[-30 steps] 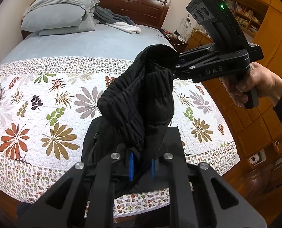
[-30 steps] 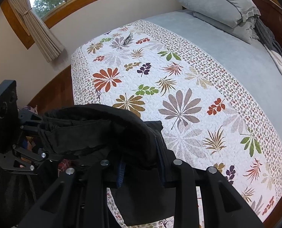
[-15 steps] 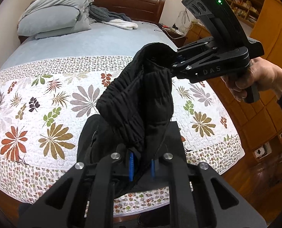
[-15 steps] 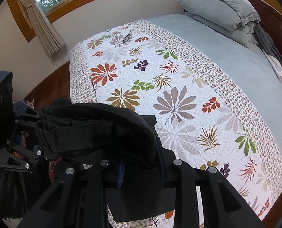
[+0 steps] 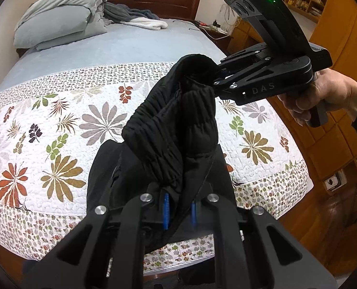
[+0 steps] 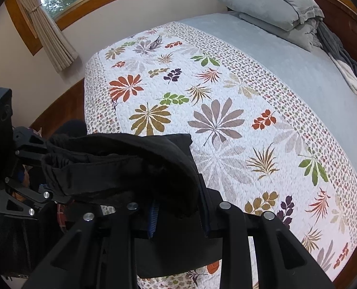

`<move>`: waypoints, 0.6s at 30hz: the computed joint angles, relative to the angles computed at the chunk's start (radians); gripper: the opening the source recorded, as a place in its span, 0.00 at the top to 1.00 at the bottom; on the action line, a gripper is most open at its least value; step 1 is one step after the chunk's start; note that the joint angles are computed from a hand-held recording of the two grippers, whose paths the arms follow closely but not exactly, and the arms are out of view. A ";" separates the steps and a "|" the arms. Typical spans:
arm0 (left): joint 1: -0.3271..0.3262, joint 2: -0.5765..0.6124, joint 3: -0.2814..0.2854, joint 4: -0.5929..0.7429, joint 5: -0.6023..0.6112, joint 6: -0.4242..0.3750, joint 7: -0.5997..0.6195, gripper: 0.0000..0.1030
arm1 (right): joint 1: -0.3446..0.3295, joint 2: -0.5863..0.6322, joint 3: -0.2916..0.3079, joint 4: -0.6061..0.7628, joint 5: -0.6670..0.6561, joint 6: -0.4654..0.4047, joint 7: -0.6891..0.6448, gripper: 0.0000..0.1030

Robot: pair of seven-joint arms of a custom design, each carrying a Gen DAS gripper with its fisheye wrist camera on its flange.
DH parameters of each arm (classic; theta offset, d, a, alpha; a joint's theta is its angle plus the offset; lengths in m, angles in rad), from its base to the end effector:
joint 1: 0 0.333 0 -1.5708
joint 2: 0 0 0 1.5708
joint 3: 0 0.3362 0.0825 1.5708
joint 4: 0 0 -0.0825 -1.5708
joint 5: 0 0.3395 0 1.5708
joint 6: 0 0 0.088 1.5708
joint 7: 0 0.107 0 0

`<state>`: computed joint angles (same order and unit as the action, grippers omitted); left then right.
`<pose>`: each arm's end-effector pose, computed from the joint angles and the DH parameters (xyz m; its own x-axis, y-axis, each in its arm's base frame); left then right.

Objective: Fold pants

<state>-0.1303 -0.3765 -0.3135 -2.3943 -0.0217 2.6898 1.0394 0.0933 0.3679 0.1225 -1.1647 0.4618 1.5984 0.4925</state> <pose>0.3855 -0.2020 0.5660 0.0112 -0.9739 0.2267 -0.8083 -0.1423 -0.5713 0.6072 0.1624 0.6257 0.9567 -0.2348 -0.1718 -0.2885 -0.8413 -0.4572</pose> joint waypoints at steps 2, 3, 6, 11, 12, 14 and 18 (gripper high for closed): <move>-0.002 0.014 -0.007 0.006 0.004 0.000 -0.003 0.90 | -0.004 -0.007 -0.004 -0.023 -0.002 0.014 -0.015 0.72; -0.002 0.022 -0.011 0.011 0.009 -0.001 -0.006 0.90 | -0.007 -0.009 -0.006 -0.033 -0.002 0.018 -0.020 0.72; -0.010 0.043 -0.012 0.021 0.015 0.000 -0.009 0.90 | -0.012 -0.019 -0.010 -0.064 -0.006 0.038 -0.041 0.72; -0.022 0.093 -0.024 0.044 0.045 0.001 -0.026 0.89 | -0.018 -0.037 -0.021 -0.128 -0.024 0.078 -0.084 0.71; -0.028 0.104 -0.022 0.048 0.045 0.004 -0.026 0.89 | -0.020 -0.039 -0.023 -0.136 -0.028 0.082 -0.089 0.71; -0.040 0.119 -0.016 0.050 0.046 0.008 -0.023 0.89 | -0.024 -0.042 -0.027 -0.158 -0.035 0.096 -0.105 0.71; -0.062 0.153 -0.008 0.061 0.046 0.015 -0.017 0.89 | -0.036 -0.039 -0.033 -0.183 -0.039 0.106 -0.123 0.71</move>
